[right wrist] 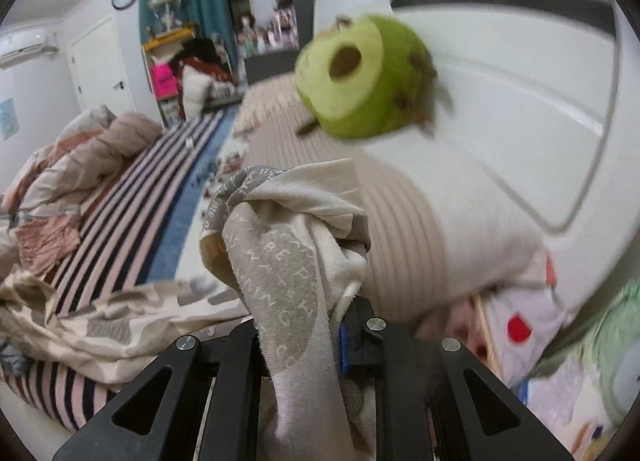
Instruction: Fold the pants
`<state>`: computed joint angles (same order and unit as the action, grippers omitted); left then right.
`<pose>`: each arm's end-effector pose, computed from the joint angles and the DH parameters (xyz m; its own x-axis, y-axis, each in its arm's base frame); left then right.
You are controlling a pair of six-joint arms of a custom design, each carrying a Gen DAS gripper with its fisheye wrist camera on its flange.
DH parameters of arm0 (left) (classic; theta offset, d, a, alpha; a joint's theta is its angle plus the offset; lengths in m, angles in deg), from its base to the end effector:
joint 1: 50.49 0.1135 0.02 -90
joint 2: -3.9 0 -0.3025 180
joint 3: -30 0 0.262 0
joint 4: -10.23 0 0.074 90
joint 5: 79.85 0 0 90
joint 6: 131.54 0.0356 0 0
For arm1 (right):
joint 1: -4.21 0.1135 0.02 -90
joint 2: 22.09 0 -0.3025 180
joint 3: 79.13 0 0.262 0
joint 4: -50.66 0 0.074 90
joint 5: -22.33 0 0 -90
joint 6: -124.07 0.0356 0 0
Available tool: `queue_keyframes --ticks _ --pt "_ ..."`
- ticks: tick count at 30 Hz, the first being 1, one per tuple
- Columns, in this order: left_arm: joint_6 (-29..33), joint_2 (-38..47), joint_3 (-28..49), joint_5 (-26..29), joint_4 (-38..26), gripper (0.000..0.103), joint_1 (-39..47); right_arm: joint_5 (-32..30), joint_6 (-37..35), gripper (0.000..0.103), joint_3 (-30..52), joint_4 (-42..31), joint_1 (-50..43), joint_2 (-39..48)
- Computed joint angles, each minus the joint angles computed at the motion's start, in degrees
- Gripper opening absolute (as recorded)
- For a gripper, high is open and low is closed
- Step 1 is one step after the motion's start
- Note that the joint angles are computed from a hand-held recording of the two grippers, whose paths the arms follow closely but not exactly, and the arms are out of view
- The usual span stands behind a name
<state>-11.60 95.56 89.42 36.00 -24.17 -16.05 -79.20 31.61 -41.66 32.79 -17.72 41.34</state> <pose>0.2499 0.1526 0.1788 -0.8389 -0.0307 -0.5434 0.0604 0.9870 -0.1490 0.1871 -0.0676 0.1940 -0.6518 0.2171 -0.7267 0.2044 0.9730 0.1073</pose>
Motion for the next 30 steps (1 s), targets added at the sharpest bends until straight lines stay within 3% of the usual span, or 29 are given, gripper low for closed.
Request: queue_keyframes --ticks 3,5,6,7,8,9,13,17,19,22,24,28,30 --pt "-1.05 3.3 -1.48 -2.12 2.95 0.016 -0.16 0.99 -2.02 0.009 -2.21 3.73 0.02 5.2" --pt "-1.66 4.5 -2.61 -4.45 6.64 0.024 -0.87 3.3 -2.64 0.01 -3.48 7.67 1.47 7.93" --pt "-2.21 4.63 -3.13 -5.69 8.42 0.034 -1.14 4.1 -2.84 0.015 -3.64 8.71 1.99 8.82" --pt "-2.63 4.47 -3.53 -6.57 9.56 0.05 -1.3 5.0 -2.79 0.018 -3.43 9.19 2.48 9.63" --pt "-3.2 3.87 -4.06 -7.82 11.18 0.058 -1.4 6.51 -2.25 0.019 -3.28 9.16 3.1 9.76" --pt "-3.48 2.53 -4.96 -8.72 13.13 0.067 -1.33 7.98 -1.86 0.024 -3.22 8.83 3.62 9.3" --pt "-3.03 -2.98 -6.4 -8.66 15.61 0.078 -0.64 16.44 -1.75 0.051 -3.44 7.42 7.1 4.1" --pt "-1.71 -5.73 -4.94 -2.07 10.63 0.08 -1.27 23.72 -1.86 0.056 -3.73 5.7 11.64 -2.27" --pt "-1.49 -5.52 -4.63 0.42 8.1 0.08 -3.02 24.73 -1.89 0.063 -3.9 5.25 14.07 -5.36" --pt "-1.81 -4.28 -6.19 1.99 8.22 0.08 -7.96 24.5 -1.75 0.063 -4.21 5.06 20.87 -8.25" --pt "-2.05 -2.43 -6.94 2.54 8.52 0.08 -11.72 20.56 -2.41 0.063 -3.86 5.51 24.38 -6.35" --pt "-3.45 3.36 -7.15 4.86 8.45 0.08 -17.5 10.7 -4.59 0.063 -1.56 9.03 32.33 7.31" --pt "-4.21 6.0 -7.39 6.23 9.09 0.08 -19.69 10.03 -7.88 0.062 -1.07 12.94 37.72 15.5"
